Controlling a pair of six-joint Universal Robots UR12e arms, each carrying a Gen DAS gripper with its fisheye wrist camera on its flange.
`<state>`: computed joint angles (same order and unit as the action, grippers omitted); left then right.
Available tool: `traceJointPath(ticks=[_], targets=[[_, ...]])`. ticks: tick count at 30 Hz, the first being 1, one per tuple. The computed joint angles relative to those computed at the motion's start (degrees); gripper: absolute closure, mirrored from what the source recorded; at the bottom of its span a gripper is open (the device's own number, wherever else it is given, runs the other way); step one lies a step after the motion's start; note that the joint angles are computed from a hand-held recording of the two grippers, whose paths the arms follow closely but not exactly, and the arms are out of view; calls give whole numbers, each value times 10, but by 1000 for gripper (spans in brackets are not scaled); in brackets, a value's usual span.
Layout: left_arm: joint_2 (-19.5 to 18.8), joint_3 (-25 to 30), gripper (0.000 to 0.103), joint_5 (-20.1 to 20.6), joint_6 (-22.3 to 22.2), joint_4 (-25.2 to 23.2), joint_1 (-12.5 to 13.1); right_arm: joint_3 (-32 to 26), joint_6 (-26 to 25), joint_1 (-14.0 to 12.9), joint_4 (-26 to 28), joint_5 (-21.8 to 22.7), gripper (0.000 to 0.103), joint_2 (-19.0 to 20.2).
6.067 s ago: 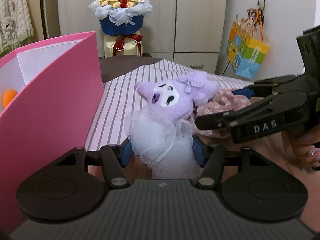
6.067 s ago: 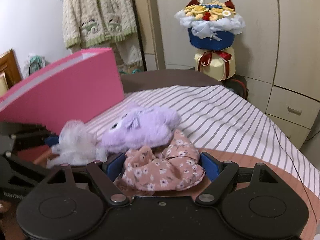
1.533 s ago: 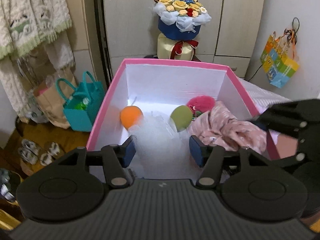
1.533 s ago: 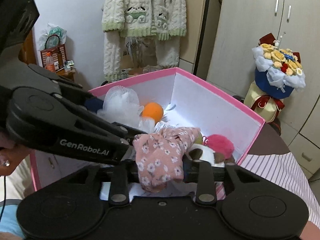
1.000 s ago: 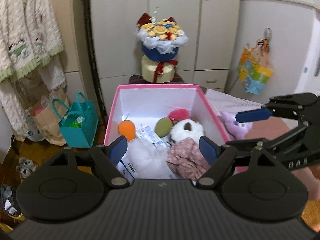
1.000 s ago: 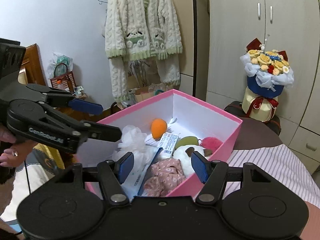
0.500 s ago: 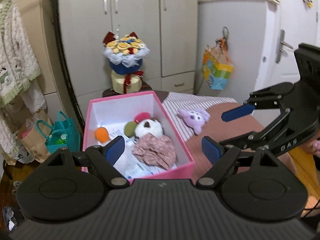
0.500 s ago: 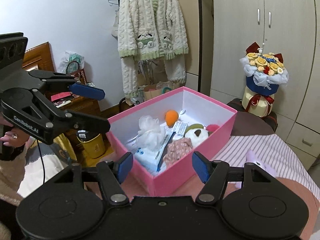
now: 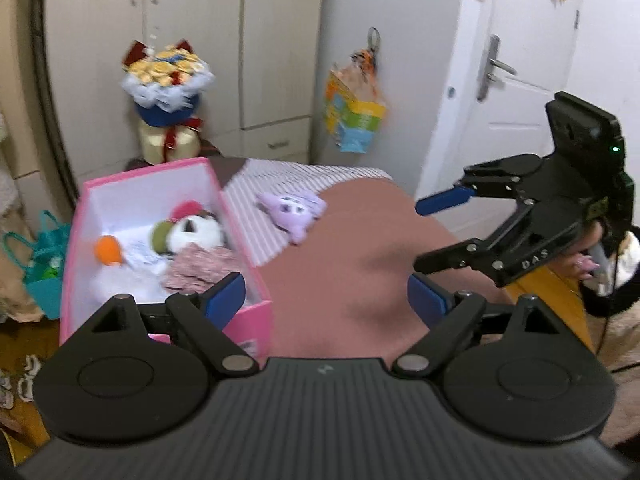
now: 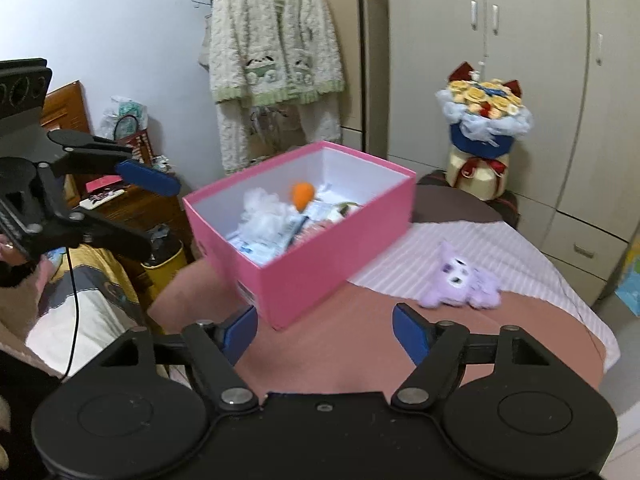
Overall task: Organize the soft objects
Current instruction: 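Move both tools back to the purple plush toy on the bed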
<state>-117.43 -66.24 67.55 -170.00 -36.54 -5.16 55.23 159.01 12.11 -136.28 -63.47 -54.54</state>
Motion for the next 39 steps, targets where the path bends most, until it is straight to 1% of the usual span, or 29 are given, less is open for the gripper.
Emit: traceJointPath(ticks=[2,4,8,10,12,15,17,19,22,25,27,31,33,34,36,39], targets=[[-9,13,13,-1,3,-9,-6,14,1,-8,-13,2,21,-4],[-18,24,10,-2,2,-8,-11,20,4,-14,-22,4,20,-5],[-46,53,9,-3,-20,0,-21,22,13,-27,-35,19,20,2],[-59,64,9,1,-27,10,-26,24,13,-32,-52,25,19,9],[-73,76,9,21,-34,25,-33,33,0,-33,-82,20,16,14],[-93,98,9,57,-42,29,-42,45,-30,-27,-131,-18,16,24],[-107,115,9,81,-49,30,-48,45,-46,-24,-147,-32,16,32],[-121,134,9,93,-57,25,-52,36,-53,-25,-148,-30,16,42],[-145,161,9,106,-80,23,-58,13,-64,-30,-131,-12,16,59],[-164,175,10,127,-91,39,-66,-11,-66,-34,-119,3,16,77],[-176,188,11,127,-99,33,-68,-30,-65,-36,-107,13,16,90],[-211,228,12,119,-148,30,-68,-67,-86,-37,-97,19,16,118],[-230,254,13,130,-175,23,-70,-97,-102,-38,-80,26,16,137],[-241,269,14,137,-186,20,-71,-115,-103,-39,-68,31,16,148],[-263,304,15,153,-206,6,-74,-159,-83,-40,-44,35,16,173],[-297,360,18,185,-246,-8,-78,-242,-40,-44,7,49,16,218]])
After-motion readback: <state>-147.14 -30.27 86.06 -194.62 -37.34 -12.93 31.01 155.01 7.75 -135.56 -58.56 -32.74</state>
